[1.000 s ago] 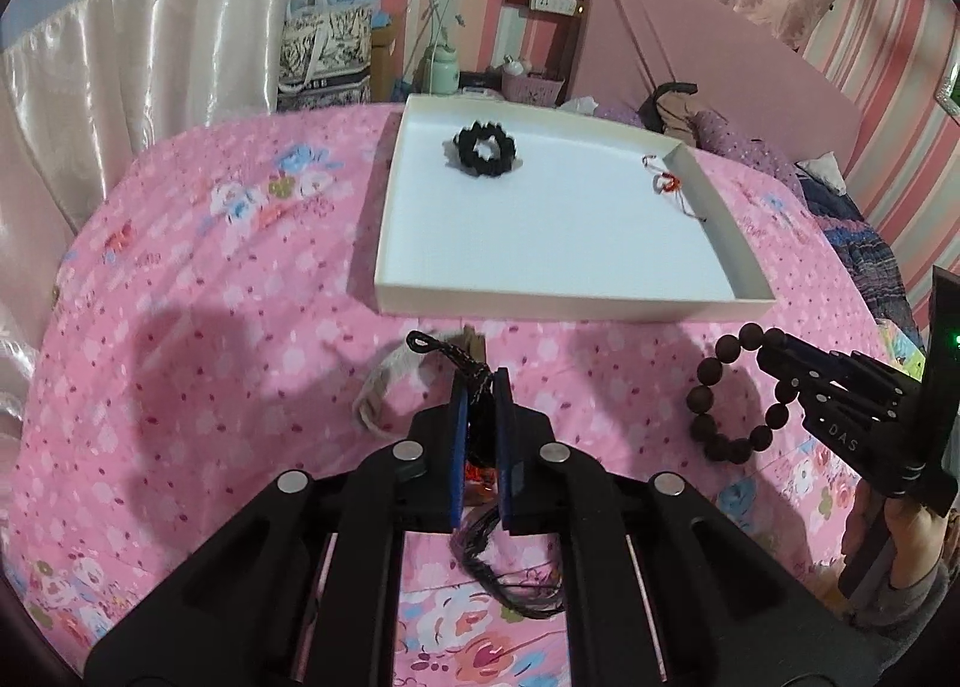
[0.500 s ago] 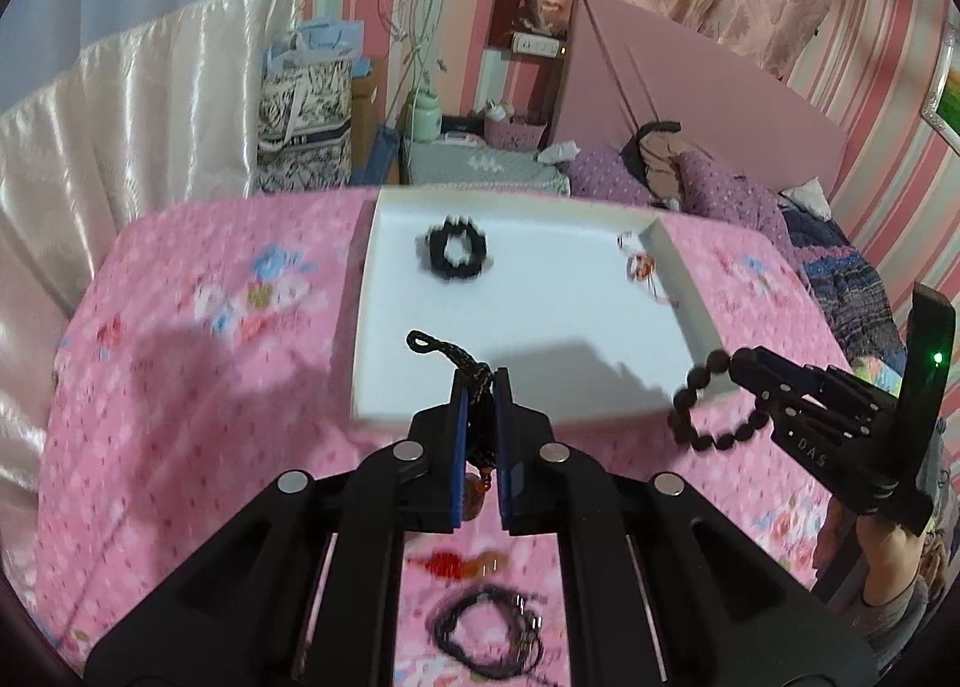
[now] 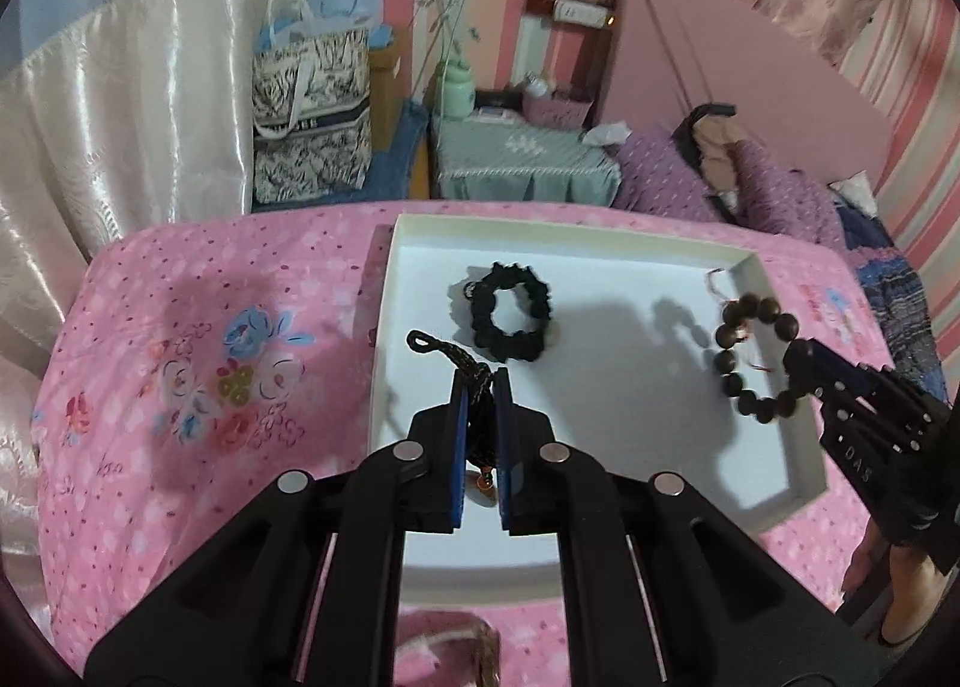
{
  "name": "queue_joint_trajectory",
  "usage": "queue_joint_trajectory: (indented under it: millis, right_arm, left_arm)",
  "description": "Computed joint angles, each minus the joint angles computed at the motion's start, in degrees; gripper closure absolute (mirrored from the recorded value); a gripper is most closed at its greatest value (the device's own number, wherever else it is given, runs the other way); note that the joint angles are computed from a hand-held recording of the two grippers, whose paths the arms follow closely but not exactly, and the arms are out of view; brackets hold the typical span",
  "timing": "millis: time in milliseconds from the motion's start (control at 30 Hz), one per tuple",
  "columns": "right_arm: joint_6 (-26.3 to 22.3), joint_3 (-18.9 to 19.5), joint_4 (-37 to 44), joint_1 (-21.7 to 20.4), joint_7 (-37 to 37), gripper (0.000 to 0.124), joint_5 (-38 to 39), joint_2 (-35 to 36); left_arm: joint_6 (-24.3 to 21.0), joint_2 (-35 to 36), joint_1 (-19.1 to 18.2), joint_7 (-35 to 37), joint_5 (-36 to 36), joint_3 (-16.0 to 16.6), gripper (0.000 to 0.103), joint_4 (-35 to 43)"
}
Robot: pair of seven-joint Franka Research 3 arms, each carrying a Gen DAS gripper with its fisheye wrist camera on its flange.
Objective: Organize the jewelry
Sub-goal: 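Carry the pendant and bead bracelet into the white tray and release them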
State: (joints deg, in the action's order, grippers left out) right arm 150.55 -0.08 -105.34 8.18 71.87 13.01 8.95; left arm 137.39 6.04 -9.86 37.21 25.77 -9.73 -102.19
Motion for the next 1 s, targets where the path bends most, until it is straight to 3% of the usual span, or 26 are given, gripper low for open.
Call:
queue_joint_trajectory:
  millis: [633, 1000]
  right_arm:
    - [-10.55, -3.48, 21.98, 2.05, 12.04, 0.105, -11.15, 17.69]
    - [-12.71, -4.07, 27.60, 2.69, 16.15, 0.105, -13.18, 22.24]
  left_arm:
    - [-6.87, 14.41, 0.38, 7.29, -2.50, 2.01, 0.098, 16.47]
    - [-10.77, 21.35, -0.52, 9.18, -3.54, 3.39, 0.098, 24.50]
